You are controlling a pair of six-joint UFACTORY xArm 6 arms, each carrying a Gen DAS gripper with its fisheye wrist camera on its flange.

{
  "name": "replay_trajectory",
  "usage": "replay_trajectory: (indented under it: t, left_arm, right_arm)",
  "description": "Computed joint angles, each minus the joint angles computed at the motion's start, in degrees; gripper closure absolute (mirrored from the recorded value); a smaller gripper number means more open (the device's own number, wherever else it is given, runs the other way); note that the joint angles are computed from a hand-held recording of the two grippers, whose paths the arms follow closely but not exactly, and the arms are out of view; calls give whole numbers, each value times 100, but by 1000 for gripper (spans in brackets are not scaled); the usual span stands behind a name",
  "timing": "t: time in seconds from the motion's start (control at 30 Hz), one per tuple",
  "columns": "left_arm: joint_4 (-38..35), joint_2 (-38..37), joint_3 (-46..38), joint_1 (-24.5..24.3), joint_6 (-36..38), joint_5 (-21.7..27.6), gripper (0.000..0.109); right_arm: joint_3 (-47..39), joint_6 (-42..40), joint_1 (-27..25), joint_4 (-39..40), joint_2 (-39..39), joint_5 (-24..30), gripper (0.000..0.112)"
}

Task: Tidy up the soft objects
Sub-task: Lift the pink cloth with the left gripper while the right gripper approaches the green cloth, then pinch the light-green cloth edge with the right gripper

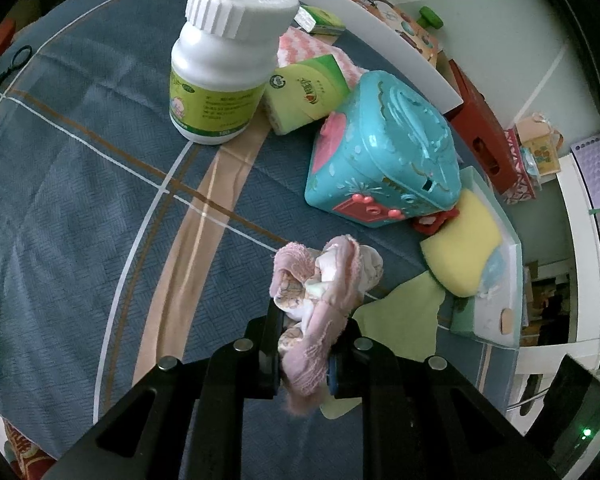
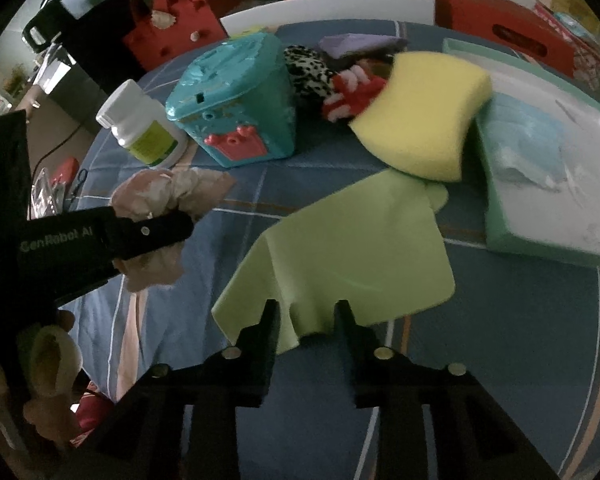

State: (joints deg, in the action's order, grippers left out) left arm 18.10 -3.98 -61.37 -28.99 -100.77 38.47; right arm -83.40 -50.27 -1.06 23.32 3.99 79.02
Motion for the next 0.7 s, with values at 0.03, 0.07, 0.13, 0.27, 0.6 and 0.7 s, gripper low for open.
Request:
replay_trajectory:
  t: [0.03,0.07,0.13,0.27,0.6,0.7]
  left_arm:
    - [6,-29,33,4,-6,-19,92]
    - [18,-48,47,4,-18,-23,91]
    - [59,-97,81,0,-48,-18,91]
    - [55,-165,143,-2,-67,-40,91]
    - [86,-223,172,-11,-57,-28,91]
    - [78,-215,163,-10,-45,-30,91]
  right_arm:
    - [-83,-20,-97,16,63,101,57]
    - [-124,-7,-143,18,105,162,57]
    - [-132,17,-147,-5,133,150,57]
    - [-53,56,-81,-114,145,177,57]
    - [392,-202,74,-113,-163,-14,58]
    - [361,-235,71,-24,-141,189,58]
